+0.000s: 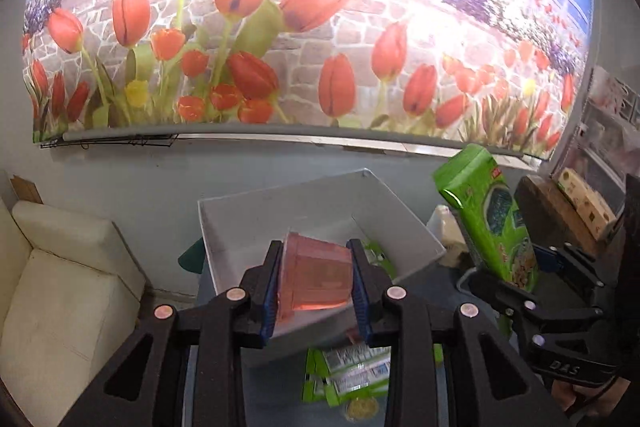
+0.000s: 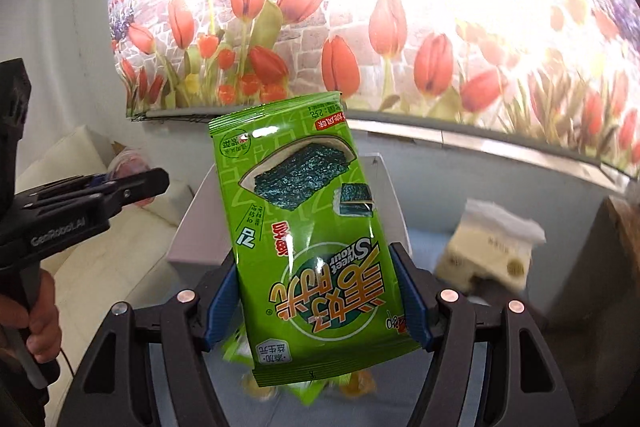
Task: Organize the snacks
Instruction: 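Carry the cup and packet over the white box and open both tools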
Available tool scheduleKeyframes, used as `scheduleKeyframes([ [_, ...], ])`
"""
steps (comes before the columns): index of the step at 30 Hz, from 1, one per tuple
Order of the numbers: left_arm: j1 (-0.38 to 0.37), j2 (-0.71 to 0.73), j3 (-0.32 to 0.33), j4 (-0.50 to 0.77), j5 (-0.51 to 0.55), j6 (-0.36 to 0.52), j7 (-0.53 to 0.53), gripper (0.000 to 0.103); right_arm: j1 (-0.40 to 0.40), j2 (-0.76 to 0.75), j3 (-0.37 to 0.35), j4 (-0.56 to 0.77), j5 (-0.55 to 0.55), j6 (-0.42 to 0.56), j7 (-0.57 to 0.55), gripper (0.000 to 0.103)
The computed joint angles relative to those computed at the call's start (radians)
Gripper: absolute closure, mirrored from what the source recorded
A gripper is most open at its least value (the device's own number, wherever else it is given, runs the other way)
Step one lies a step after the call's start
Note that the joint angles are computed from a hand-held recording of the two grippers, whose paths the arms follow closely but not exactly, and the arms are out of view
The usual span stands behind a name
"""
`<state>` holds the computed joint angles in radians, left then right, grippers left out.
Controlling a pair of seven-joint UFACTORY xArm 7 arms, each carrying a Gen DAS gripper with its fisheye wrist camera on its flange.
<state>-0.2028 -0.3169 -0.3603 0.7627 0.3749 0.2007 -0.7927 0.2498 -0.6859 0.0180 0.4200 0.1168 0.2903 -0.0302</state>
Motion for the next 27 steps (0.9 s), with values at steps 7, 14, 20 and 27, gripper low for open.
scheduleKeyframes([
  [7, 0.047, 0.174, 0.029, 0.142, 0.125, 0.012, -0.006, 0.069, -0.114, 0.33, 0.08, 0.208, -0.105, -0.073, 0.045, 0.029],
  [14, -0.031, 0.319, 0.119, 0.211, 0.11, 0.016, 0.048, 0.067, -0.099, 0.538, 0.057, 0.332, -0.105, -0.077, 0.042, 0.025],
  [20, -0.105, 0.352, 0.187, 0.233, 0.129, 0.046, 0.035, 0.0, -0.103, 0.584, 0.045, 0.343, -0.068, -0.096, 0.043, 0.015],
  [27, -0.132, 0.341, 0.212, 0.24, 0.177, 0.082, 0.012, 0.0, -0.094, 0.567, 0.036, 0.309, -0.043, -0.118, 0.023, 0.015],
])
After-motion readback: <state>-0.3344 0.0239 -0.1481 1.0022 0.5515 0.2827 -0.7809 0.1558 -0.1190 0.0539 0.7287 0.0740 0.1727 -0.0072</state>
